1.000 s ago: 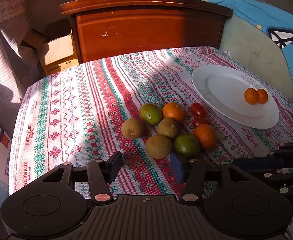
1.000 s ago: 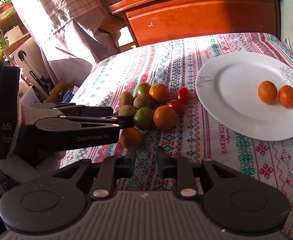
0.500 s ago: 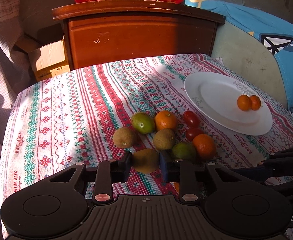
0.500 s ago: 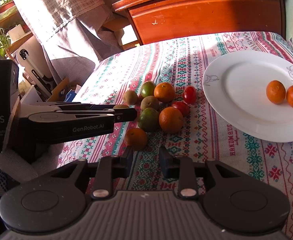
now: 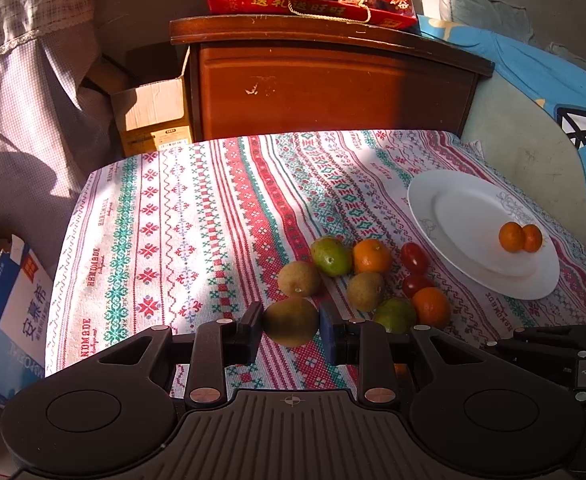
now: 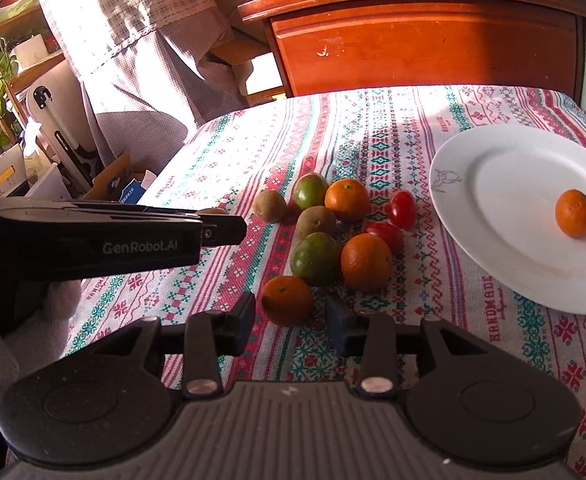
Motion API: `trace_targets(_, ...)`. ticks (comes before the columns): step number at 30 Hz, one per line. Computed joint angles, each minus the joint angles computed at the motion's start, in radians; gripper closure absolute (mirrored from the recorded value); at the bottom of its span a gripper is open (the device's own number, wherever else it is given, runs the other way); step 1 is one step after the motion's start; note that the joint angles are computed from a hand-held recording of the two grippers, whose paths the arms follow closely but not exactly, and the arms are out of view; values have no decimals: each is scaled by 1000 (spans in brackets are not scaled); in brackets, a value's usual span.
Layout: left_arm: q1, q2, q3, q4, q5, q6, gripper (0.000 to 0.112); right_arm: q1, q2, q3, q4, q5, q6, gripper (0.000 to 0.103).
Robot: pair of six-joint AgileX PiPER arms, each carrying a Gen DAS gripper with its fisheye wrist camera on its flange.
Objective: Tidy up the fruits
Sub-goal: 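Grasp a brown kiwi with the left gripper while the right gripper grasps a tangerine, then lower the kiwi and tangerine onto the white plate and open both grippers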
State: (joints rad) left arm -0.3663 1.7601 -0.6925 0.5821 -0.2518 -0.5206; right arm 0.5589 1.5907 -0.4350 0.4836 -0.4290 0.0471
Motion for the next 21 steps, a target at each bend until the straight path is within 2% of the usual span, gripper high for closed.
trace_targets(3,-13,-5,-4,-14,30,-5,85,-2,9,-7,-1,-5,1,74)
trace_targets(6,-32,-7,-5,-76,52,44,85,-19,-10,-6,-47,24,50,75)
trace_targets(12,-48,-45,1,-35,63,-21,85,-23,-107,19,-6,64,8,75)
trace_targets(16,-49,-87,-4,117,68,-183,85,-37,-205,33,155,96,-155,75)
trace_targets(21,-66,-125,-40,294,77,-368,85,-152,-360,28,287,195,-368,75)
